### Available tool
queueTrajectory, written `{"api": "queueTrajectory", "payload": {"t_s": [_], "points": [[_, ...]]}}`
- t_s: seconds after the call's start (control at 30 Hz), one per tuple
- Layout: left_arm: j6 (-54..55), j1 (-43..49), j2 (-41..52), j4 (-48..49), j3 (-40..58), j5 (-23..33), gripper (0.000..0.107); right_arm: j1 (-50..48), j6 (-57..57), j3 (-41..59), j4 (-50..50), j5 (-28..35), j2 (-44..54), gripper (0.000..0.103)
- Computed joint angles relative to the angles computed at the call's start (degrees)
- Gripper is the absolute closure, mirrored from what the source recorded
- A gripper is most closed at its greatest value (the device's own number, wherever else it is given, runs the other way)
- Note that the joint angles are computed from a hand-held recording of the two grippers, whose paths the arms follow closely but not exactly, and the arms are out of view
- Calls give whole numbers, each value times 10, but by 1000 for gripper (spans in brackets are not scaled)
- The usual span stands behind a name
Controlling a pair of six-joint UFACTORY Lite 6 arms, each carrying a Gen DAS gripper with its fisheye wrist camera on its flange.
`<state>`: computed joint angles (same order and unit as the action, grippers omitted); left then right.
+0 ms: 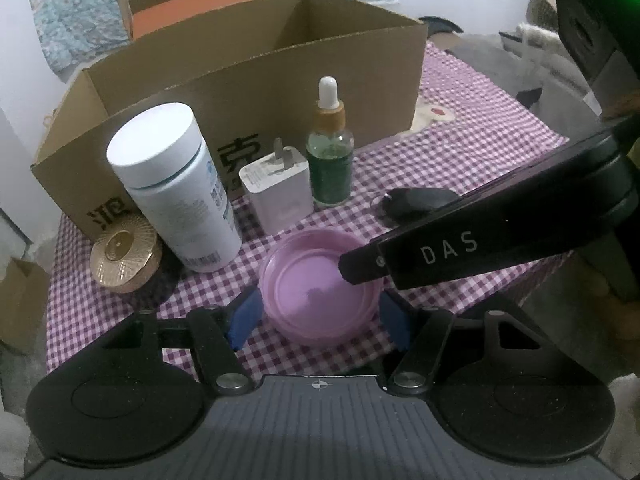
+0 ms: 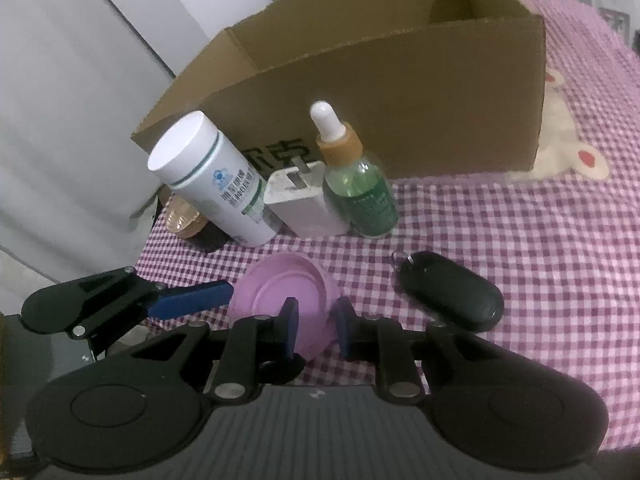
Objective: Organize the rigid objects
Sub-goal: 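Carry the pink lid with the right gripper into the box and release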
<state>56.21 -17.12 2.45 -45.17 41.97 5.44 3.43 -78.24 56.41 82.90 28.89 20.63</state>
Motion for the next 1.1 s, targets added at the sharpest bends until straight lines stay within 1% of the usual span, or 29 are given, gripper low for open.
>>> {"api": "queueTrajectory", "payload": {"t_s": [0.1,0.17,0.27,0.33,0.37,0.4,0.53,0.63,0.67,0.7,0.77,0.8,1.03,1.1], "points": [[-36,-1,14,40,8,1,39,-5,-4,-1,2,2,3,81],[-81,-9,26,84,11,-13,39,-7,-8,1,6,6,7,81],[-83,-14,37,83,14,-26,40,-9,-18,2,18,13,12,81],[-37,-10,36,35,17,-16,40,-11,-16,1,15,14,8,81],[-31,-9,35,28,17,-15,40,-11,-15,-2,13,12,4,81],[-49,-10,35,45,17,-14,40,-10,-18,-4,15,11,1,81],[-181,-16,42,177,22,-18,40,-14,-23,-7,21,17,1,81],[-249,-19,45,244,25,-23,39,-14,-29,-10,29,19,1,81],[-262,-20,46,257,25,-24,39,-13,-32,-10,33,18,2,81],[-252,-20,46,245,26,-23,39,-12,-33,-11,34,18,1,81],[-195,-17,45,185,26,-20,39,-10,-34,-12,36,14,0,81],[-196,-17,42,185,24,-21,39,-9,-35,-15,39,14,-3,81],[-352,-23,5,340,4,-21,39,-2,-40,-34,53,9,-29,81],[-412,-26,-9,399,-4,-22,39,0,-40,-42,57,7,-40,81]]}}
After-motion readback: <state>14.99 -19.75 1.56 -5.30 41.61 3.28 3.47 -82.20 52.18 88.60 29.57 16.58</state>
